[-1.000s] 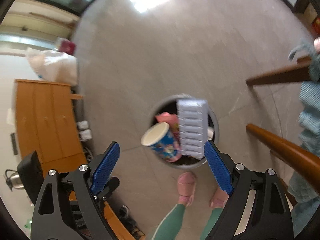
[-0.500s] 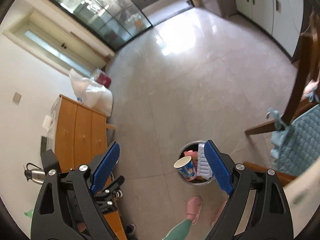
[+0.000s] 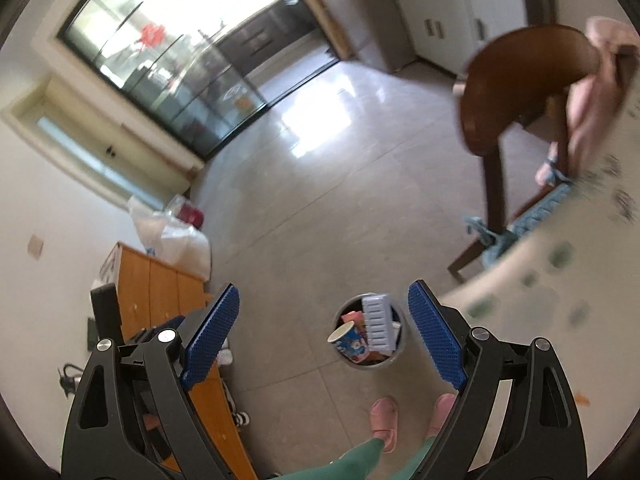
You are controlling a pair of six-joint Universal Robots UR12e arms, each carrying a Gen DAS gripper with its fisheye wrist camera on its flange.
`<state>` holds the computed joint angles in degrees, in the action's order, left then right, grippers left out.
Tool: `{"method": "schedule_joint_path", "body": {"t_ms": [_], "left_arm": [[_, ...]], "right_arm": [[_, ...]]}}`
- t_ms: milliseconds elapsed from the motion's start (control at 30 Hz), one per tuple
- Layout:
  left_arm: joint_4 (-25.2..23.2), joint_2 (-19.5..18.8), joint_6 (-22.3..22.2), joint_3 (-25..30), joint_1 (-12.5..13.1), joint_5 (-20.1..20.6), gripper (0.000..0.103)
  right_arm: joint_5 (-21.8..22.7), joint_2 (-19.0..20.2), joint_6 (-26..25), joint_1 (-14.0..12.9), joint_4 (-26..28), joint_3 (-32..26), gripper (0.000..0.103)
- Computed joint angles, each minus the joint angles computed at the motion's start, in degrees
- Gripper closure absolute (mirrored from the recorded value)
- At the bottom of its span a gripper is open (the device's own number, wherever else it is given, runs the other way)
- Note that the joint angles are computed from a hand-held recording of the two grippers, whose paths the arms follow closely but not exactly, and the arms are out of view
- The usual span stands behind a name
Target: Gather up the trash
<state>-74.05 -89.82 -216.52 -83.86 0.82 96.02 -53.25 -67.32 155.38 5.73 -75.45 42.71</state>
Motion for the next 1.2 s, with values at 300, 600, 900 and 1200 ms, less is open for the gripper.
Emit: {"method": "schedule_joint_path", "body": {"t_ms": [300, 600, 900, 1200], "left_arm": [[1.2, -4.5, 10.2, 7.2, -2.8, -1.8, 0.007], [-0.1, -11.3, 24.3, 17.8, -8.1, -4.2, 0.007], [-4.1, -20.5, 28.3, 32.4, -15.0, 0.3, 0.007], [-10.8, -30.7, 25.6, 49.6, -19.9, 3.6, 0.007]], "right_arm": [[-3.4, -6.4, 9.5, -6.7, -9.5, 8.9, 0.017], [-8.2, -12.3, 17.4, -13.4, -15.5, 16.2, 0.017], [-7.8, -13.2, 15.8, -19.3, -15.3, 17.3, 0.016], [-6.9, -10.0, 11.4, -24.7, -12.4, 12.9, 0.016]]}}
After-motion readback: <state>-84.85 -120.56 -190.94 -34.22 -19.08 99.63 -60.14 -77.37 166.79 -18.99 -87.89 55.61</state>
